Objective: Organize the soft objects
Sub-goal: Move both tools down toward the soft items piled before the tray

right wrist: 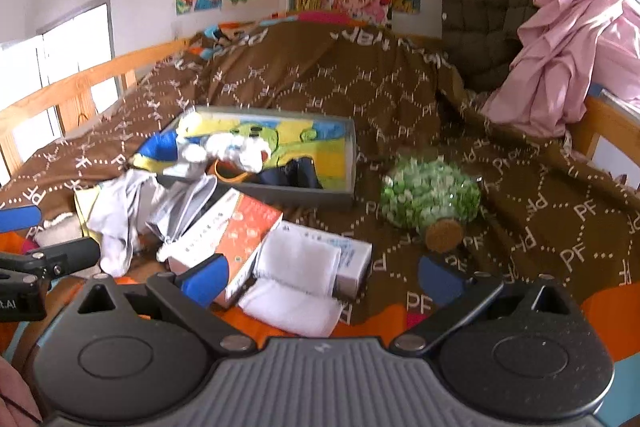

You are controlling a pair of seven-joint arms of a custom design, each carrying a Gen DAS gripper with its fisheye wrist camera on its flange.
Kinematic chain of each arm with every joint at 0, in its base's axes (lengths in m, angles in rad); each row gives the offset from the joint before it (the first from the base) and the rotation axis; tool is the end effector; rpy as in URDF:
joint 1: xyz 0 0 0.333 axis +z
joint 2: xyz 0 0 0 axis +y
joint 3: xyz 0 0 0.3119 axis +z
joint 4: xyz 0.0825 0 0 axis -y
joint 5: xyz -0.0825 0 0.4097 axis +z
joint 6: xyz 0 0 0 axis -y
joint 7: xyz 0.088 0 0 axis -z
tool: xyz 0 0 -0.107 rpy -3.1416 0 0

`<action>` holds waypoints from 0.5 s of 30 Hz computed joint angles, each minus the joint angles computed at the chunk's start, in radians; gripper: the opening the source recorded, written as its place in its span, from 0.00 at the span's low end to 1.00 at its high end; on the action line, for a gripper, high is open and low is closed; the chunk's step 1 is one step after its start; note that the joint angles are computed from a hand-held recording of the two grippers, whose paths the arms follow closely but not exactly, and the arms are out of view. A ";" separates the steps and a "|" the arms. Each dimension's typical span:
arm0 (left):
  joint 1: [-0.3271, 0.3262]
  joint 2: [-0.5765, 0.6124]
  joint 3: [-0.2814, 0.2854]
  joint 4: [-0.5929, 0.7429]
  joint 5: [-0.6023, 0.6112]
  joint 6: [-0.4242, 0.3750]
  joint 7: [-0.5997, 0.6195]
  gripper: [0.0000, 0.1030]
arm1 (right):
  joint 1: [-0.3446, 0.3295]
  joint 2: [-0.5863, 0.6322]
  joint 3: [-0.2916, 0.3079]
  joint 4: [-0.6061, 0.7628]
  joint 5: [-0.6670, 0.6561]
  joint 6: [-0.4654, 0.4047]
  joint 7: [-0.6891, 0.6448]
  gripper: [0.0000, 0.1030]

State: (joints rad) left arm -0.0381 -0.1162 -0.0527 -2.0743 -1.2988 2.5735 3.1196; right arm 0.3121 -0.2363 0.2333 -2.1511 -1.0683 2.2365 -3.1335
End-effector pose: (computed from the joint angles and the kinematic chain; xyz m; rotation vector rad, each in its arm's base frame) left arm 0.5843 -0.0381 0.5262 -0.9986 2.1432 -1.3165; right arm 0.4751 0.2664 0.5337 -1.2584 2.0212 -1.1314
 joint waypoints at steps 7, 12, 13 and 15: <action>0.017 0.036 -0.003 0.043 0.200 -0.083 -0.126 0.99 | 0.001 0.026 -0.028 0.014 0.102 0.044 -0.101 1.00; 0.032 0.081 -0.016 0.099 0.313 -0.128 -0.122 0.99 | -0.001 0.043 -0.043 0.021 0.174 0.074 -0.162 1.00; 0.036 0.093 -0.018 0.114 0.335 -0.139 -0.125 0.99 | -0.002 0.046 -0.047 0.022 0.194 0.083 -0.179 1.00; 0.045 0.115 -0.024 0.144 0.375 -0.163 -0.138 0.99 | -0.004 0.053 -0.055 0.023 0.231 0.099 -0.206 1.00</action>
